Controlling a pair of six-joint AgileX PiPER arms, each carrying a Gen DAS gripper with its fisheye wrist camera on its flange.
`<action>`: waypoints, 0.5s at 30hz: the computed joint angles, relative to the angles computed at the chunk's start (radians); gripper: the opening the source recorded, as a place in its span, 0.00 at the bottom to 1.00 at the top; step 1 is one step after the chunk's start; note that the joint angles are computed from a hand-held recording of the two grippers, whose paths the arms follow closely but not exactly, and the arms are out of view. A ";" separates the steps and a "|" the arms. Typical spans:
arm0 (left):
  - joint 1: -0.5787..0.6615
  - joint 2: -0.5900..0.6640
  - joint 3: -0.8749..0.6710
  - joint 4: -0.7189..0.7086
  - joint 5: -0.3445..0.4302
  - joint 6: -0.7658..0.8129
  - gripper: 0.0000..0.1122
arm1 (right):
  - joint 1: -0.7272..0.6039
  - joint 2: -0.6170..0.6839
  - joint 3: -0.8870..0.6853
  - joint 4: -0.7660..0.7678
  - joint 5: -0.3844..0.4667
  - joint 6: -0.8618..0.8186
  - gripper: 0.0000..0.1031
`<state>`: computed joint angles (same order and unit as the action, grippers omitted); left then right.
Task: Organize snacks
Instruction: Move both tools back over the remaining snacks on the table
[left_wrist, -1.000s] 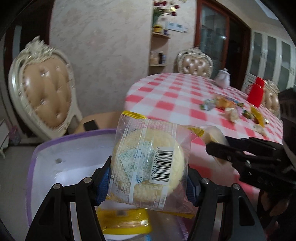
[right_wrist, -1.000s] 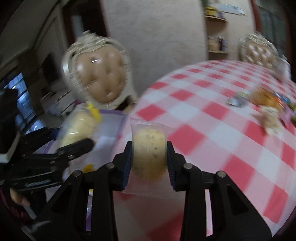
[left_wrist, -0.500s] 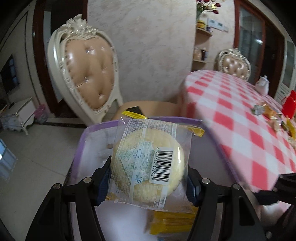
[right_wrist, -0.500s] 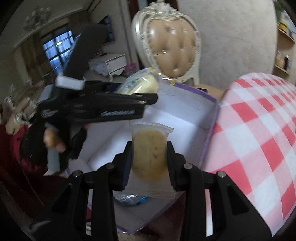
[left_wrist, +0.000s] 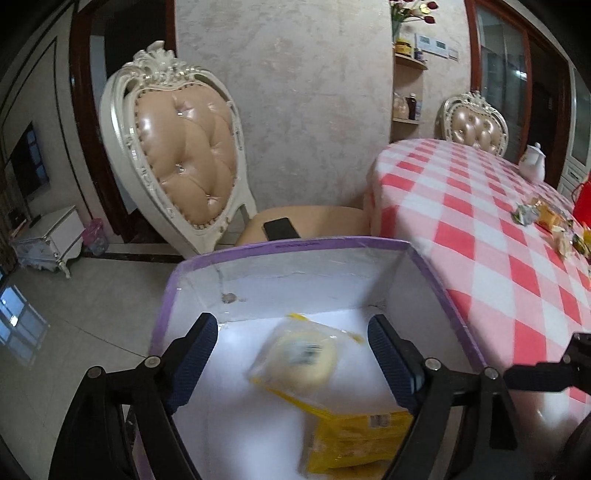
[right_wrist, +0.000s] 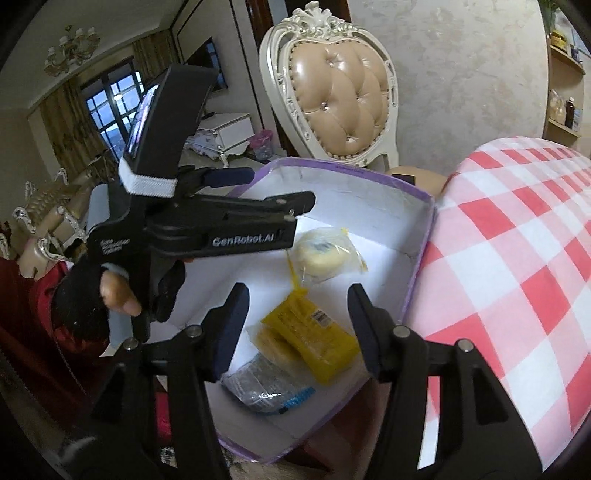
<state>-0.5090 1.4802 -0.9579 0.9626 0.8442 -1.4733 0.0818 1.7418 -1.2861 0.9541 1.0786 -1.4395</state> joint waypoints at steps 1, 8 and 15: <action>-0.005 0.000 -0.009 -0.012 -0.012 0.016 0.75 | -0.008 -0.004 -0.004 -0.002 -0.008 0.004 0.58; -0.055 0.022 -0.125 -0.101 -0.116 0.141 0.76 | -0.184 0.036 -0.115 0.030 0.029 0.037 0.63; -0.157 0.248 -0.493 -0.163 -0.109 0.313 0.77 | -0.448 0.145 -0.309 0.058 0.043 0.162 0.83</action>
